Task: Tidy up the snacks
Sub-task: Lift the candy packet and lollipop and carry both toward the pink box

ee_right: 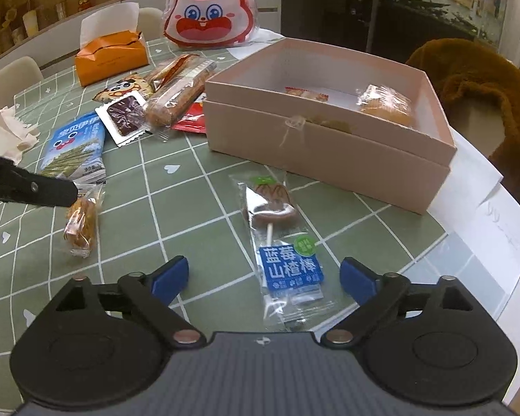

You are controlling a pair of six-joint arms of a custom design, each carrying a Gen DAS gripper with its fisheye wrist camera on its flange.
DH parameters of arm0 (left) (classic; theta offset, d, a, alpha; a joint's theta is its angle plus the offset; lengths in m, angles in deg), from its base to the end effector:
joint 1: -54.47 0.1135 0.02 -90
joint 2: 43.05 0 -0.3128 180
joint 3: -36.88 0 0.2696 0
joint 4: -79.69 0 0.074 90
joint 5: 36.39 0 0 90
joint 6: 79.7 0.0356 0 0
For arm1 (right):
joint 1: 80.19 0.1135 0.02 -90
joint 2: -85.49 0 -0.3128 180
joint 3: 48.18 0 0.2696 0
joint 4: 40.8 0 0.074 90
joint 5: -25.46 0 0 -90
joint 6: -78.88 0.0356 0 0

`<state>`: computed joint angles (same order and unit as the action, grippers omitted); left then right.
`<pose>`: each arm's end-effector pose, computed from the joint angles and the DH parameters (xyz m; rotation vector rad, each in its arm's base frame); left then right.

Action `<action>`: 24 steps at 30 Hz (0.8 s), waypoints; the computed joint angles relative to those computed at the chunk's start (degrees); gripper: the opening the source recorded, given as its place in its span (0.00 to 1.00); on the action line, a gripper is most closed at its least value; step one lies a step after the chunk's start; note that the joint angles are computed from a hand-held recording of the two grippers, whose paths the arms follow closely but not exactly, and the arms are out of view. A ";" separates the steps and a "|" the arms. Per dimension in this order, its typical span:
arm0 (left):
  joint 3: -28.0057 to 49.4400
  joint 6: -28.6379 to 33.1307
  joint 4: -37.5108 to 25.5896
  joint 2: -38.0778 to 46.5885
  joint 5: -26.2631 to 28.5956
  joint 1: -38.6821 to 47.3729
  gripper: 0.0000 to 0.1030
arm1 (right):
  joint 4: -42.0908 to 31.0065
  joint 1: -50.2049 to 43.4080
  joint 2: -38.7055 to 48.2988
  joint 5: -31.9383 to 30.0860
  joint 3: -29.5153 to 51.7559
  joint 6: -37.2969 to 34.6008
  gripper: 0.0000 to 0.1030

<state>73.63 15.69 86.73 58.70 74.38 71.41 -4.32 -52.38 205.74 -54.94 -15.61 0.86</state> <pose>0.2472 0.0621 0.0845 -0.1211 2.5103 -0.3117 0.2300 0.1146 0.0293 -0.2655 2.4353 0.1001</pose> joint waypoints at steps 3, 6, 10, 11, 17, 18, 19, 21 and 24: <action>0.03 -0.13 1.52 1.92 -0.17 -0.67 0.30 | 1.74 0.10 0.73 0.49 -0.63 0.37 0.97; 0.38 -0.47 1.75 2.45 -0.06 -1.13 0.30 | 2.61 0.18 1.11 0.75 -0.90 0.58 0.97; 1.26 -0.86 1.90 3.92 0.39 -1.47 0.37 | 3.08 0.07 1.47 0.86 -0.88 0.80 0.99; 1.57 -1.19 1.93 4.43 0.53 -1.52 0.38 | 3.43 0.07 1.68 0.82 -0.96 0.87 1.00; 2.07 -1.06 4.97 6.62 1.10 -2.69 0.34 | 4.99 0.06 2.15 0.92 -1.73 0.93 1.00; 1.85 -0.61 5.96 7.02 1.57 -2.71 0.34 | 4.78 0.17 1.99 1.08 -1.81 1.16 1.00; 1.60 0.16 6.83 7.36 2.08 -2.65 0.33 | 4.54 0.34 1.86 1.32 -1.84 1.38 1.00; 1.24 1.12 7.91 7.75 2.79 -2.64 0.33 | 4.40 0.55 1.75 1.55 -1.91 1.59 1.00; 1.41 1.43 7.71 7.77 2.88 -2.90 0.33 | 6.96 1.05 2.81 2.25 -2.68 1.89 1.00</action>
<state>75.04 17.12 94.44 66.47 77.26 68.50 2.64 -51.34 208.55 -52.70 -18.29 2.75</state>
